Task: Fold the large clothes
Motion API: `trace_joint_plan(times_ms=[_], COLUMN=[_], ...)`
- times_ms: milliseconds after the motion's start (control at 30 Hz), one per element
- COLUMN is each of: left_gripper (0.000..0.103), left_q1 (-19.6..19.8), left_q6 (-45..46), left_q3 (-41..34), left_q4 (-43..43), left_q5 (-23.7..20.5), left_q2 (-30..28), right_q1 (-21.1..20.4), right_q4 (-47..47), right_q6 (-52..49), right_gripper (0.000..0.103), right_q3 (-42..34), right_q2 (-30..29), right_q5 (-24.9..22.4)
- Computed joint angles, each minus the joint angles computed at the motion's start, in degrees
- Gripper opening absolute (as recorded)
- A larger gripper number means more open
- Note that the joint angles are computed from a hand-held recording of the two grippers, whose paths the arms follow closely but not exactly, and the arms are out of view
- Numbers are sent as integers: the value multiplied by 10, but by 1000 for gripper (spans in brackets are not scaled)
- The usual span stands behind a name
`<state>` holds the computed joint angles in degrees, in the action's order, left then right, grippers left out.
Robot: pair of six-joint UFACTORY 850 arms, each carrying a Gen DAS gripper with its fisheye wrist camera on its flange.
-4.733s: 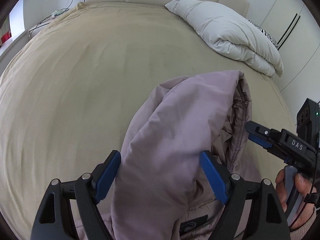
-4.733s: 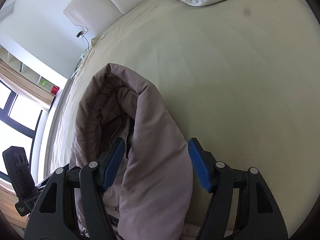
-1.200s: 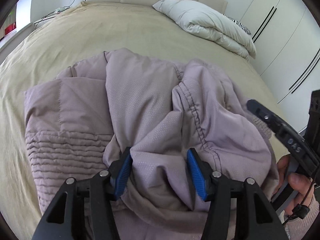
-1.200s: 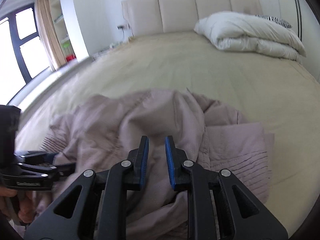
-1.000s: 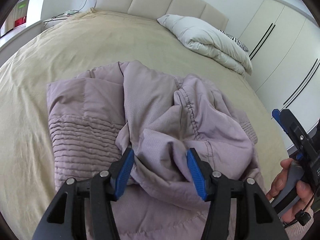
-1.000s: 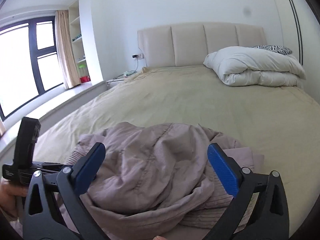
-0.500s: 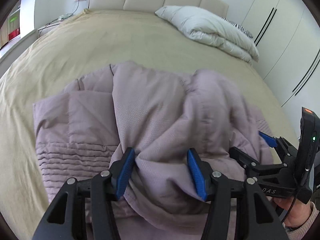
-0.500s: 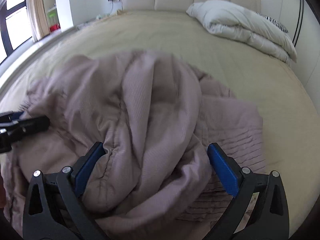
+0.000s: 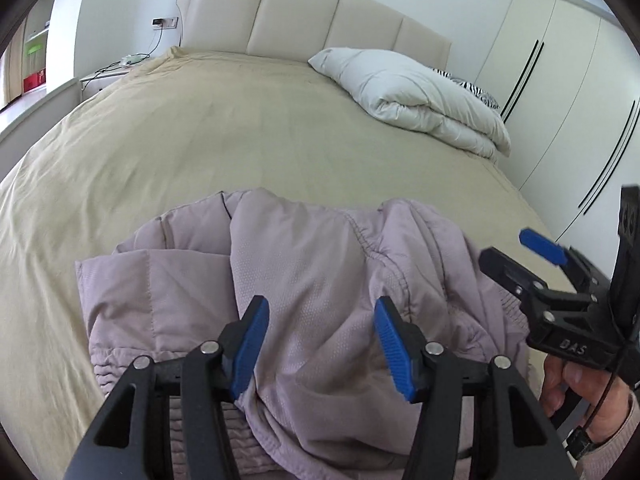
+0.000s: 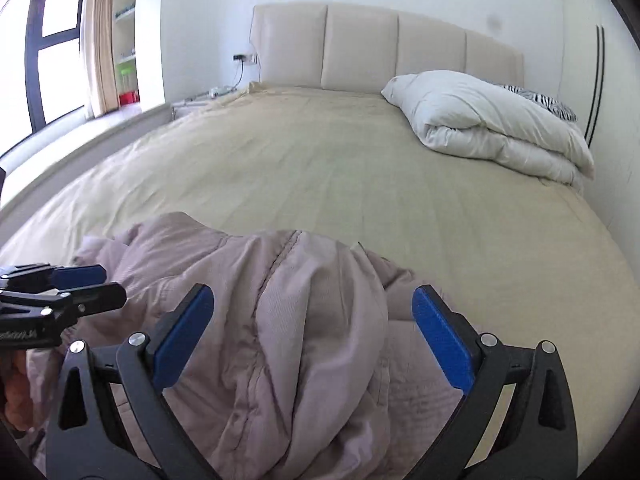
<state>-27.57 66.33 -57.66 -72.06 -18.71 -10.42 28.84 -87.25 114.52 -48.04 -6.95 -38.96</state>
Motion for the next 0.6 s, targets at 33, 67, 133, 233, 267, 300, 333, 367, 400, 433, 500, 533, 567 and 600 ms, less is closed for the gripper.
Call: trace_joint_plan(times_ms=[33,67,133,233,267,300,333,367,400,433,500,533,567,600], left_gripper=[58,58,58,58,58,58,58,58,58,58,58,58,58,58], left_q1=[-6,-10,-17,-10,-4,0,3,6,7,5,-7,-19,-26,-28], left_q6=[-45,-67,-38,-16,-11,-3,30,86,146,197,234,218,178,118], left_q3=[-10,-15,-3,17,26,40,61,85,109,130,153,152,145,135], left_q4=[53,83,72,37,25,13,-23,-80,-140,-189,-215,-192,-147,-95], left_q5=[-1,-2,23,18,12,17,25,28,31,34,40,52,56,51], left_q2=[-18,-34,-38,-16,-2,17,41,69,96,119,139,129,106,82], right_q1=[-11,-26,-46,-37,-31,-24,-13,1,18,36,71,82,85,80], right_q4=[43,95,130,122,134,130,117,97,68,50,36,53,84,124], right_q6=[-60,-114,-151,-125,-128,-116,-90,-52,-6,27,64,48,9,-37], right_gripper=[101,101,101,101,101,100,99,99,99,99,99,99,99,99], right_q3=[-26,-54,-61,-52,-49,-40,-25,-5,18,38,61,59,52,44], right_q2=[-29,-67,-110,-101,-91,-77,-56,-32,-4,22,45,38,20,-6], right_q5=[6,24,57,43,36,27,15,4,-7,-19,-43,-45,-31,-8])
